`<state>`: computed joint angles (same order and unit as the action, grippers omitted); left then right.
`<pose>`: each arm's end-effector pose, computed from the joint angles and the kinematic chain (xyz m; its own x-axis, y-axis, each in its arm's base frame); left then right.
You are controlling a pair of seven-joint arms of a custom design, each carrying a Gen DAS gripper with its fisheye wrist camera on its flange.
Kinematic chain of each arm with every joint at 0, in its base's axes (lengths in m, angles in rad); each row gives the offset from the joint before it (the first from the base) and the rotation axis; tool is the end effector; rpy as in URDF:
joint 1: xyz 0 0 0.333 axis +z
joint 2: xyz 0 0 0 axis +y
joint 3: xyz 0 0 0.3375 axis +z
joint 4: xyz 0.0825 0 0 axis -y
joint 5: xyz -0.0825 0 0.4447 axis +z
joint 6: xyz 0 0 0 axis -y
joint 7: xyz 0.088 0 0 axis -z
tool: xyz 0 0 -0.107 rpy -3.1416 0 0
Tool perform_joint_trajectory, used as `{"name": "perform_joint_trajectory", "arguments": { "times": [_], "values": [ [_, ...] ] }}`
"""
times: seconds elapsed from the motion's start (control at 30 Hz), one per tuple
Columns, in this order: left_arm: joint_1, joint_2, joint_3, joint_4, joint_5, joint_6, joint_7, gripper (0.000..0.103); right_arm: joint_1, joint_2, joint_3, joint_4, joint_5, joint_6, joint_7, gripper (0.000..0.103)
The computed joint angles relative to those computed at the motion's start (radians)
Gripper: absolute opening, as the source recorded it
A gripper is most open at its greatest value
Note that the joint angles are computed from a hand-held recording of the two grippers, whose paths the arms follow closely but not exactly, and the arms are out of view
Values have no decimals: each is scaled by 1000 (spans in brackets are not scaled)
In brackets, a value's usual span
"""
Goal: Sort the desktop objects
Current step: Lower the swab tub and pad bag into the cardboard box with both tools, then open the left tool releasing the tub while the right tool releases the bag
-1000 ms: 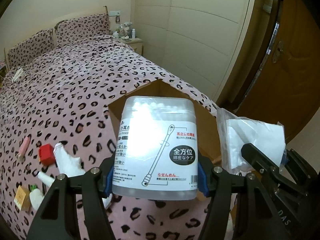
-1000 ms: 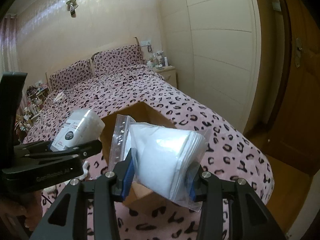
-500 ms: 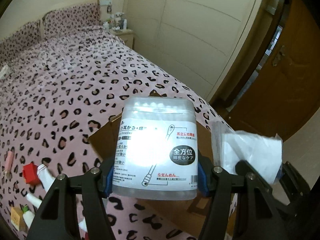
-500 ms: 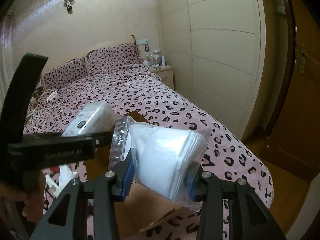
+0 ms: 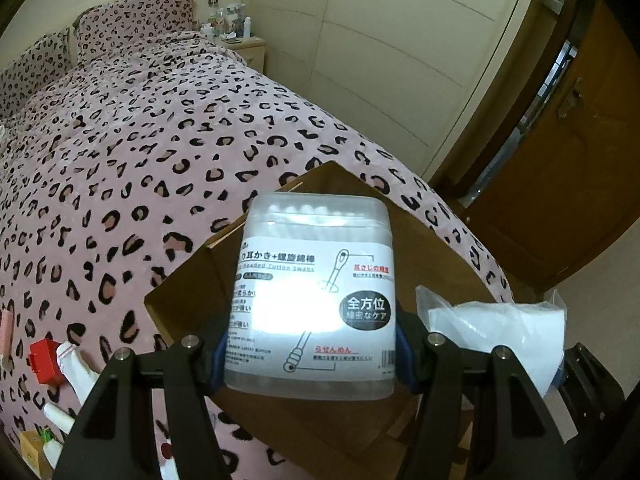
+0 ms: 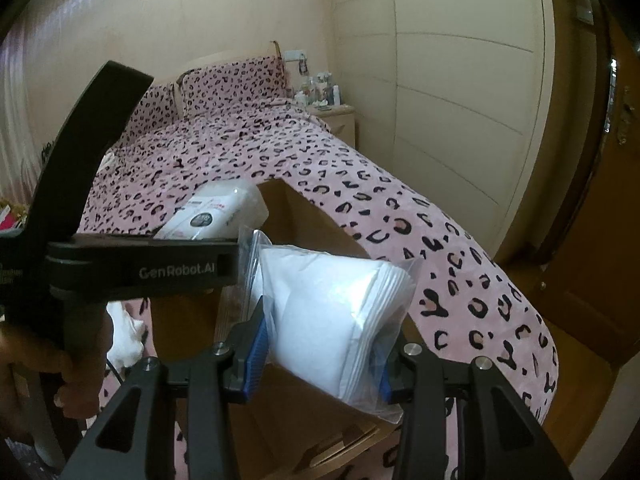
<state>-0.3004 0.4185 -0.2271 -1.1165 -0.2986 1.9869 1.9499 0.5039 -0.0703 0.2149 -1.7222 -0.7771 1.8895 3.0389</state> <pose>0.6841 -0.3681 0.6589 -0.7472 -0.6339 0.1996 -0.6275 0.5741 -0.5259 0.4989 0.3736 0.6593 -0.5256 -0.8481 -0.0674 -0.5627 0.4059 -0.7201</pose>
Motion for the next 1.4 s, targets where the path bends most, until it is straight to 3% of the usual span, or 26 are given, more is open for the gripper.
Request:
{"name": "perform_joint_trajectory", "arguments": {
  "times": [0.87, 1.1, 1.23, 1.4],
  "values": [
    [-18, 27, 9, 7, 51, 14, 17, 65, -11, 13, -20, -18, 113, 39, -58, 44],
    [-13, 31, 4, 15, 36, 9, 17, 66, -14, 14, -20, -13, 128, 25, -69, 48],
    [-9, 24, 3, 10, 25, 15, 19, 77, -18, 3, -23, -23, 144, 43, -60, 52],
    [-1, 1, 3, -12, 14, 29, 25, 80, -21, -7, -19, -21, 138, 41, -50, 53]
  ]
}}
